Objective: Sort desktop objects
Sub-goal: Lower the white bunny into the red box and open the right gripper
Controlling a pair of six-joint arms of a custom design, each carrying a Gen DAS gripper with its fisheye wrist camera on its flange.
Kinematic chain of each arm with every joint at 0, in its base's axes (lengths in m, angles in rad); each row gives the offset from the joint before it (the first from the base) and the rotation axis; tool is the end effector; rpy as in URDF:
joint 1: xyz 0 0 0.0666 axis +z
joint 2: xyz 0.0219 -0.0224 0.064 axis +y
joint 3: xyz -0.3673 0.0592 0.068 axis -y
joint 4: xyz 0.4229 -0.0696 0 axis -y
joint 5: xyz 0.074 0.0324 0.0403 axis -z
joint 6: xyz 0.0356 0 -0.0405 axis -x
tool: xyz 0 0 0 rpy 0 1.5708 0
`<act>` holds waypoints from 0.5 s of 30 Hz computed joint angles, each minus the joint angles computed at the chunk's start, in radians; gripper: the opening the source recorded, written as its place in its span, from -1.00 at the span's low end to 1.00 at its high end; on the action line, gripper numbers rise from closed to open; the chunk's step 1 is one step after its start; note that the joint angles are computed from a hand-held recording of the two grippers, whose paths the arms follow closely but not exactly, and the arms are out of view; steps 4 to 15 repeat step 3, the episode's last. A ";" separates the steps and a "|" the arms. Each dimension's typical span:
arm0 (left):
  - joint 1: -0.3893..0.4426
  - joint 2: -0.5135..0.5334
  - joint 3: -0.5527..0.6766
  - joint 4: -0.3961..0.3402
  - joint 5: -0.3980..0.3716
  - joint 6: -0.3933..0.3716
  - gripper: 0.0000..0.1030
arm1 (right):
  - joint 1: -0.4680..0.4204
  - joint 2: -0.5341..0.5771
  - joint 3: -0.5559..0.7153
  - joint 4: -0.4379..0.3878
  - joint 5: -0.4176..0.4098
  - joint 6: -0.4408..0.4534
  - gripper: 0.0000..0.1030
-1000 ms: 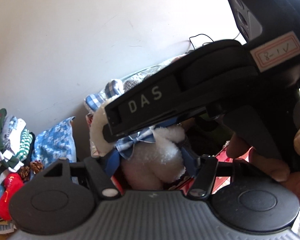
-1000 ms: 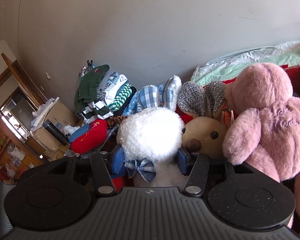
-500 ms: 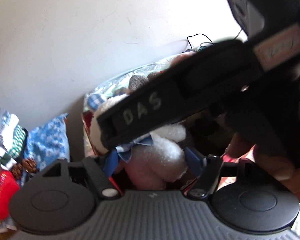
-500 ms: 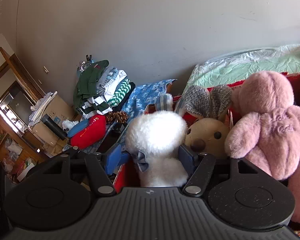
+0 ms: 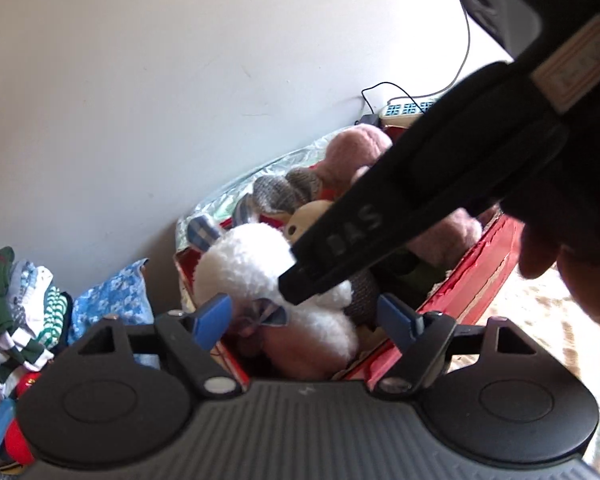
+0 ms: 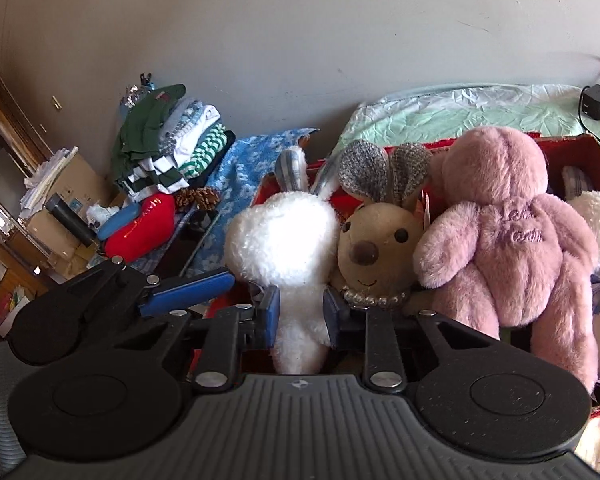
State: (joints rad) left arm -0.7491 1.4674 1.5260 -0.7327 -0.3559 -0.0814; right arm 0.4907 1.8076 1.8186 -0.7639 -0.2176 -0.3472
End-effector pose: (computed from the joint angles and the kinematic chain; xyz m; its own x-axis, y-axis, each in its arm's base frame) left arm 0.4165 -0.3709 0.4605 -0.4199 0.4945 -0.7610 0.4747 0.8343 0.2803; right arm 0.5930 0.3251 0.4018 -0.7709 -0.0352 -0.6359 -0.3581 0.8496 0.3871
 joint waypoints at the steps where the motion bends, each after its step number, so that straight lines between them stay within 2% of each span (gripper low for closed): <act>1: 0.003 0.004 0.005 -0.006 0.017 0.014 0.55 | 0.003 0.018 0.025 -0.030 0.011 -0.001 -0.46; 3: 0.016 0.017 0.025 -0.029 0.060 0.056 0.55 | 0.004 0.041 0.057 -0.061 0.007 -0.008 -0.46; 15: 0.016 0.017 0.025 -0.029 0.060 0.056 0.55 | 0.004 0.041 0.057 -0.061 0.007 -0.008 -0.46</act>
